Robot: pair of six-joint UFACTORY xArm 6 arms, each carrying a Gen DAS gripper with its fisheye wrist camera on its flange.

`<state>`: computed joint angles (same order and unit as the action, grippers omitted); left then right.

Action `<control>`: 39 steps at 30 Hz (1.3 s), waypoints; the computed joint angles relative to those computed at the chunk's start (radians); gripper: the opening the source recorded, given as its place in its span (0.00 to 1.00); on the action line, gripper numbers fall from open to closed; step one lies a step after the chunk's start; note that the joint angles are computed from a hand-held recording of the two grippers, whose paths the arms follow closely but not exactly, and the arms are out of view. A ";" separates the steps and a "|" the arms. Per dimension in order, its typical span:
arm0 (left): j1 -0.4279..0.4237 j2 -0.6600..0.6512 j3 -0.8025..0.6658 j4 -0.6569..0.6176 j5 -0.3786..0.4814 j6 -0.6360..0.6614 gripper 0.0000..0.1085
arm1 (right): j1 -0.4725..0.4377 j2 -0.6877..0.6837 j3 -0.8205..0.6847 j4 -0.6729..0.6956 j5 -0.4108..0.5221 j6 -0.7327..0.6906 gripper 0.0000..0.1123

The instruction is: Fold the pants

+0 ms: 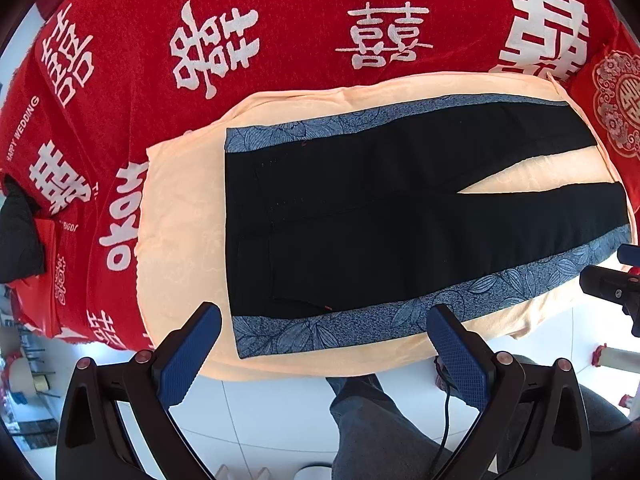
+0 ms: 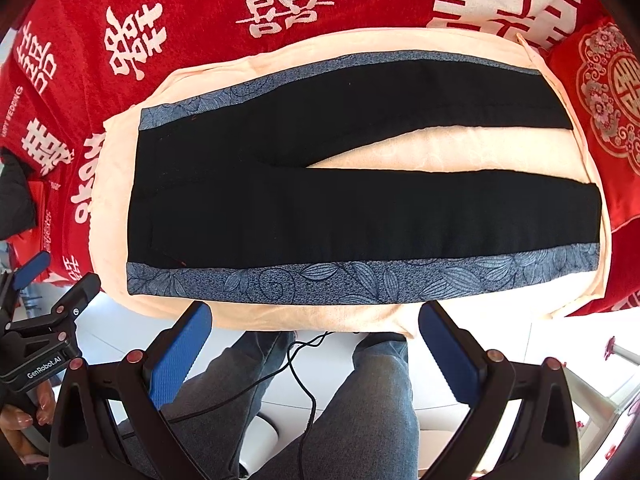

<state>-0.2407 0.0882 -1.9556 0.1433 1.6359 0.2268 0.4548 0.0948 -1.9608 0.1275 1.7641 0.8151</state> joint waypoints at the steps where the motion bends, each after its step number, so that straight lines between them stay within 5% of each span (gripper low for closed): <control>1: -0.004 -0.002 0.001 0.002 0.008 -0.015 0.95 | -0.005 -0.006 0.007 0.003 -0.001 -0.013 0.92; 17: -0.062 -0.140 0.115 0.034 0.086 -0.381 0.95 | -0.045 -0.091 0.097 -0.017 0.017 -0.227 0.92; 39: 0.103 -0.175 0.360 -0.111 -0.089 -0.161 0.95 | 0.078 -0.023 0.167 -0.098 -0.045 -0.082 0.92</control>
<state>-0.1372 -0.0872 -1.5952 0.0324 1.5465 0.0659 0.5329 0.0719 -1.7933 0.0298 1.7194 0.7328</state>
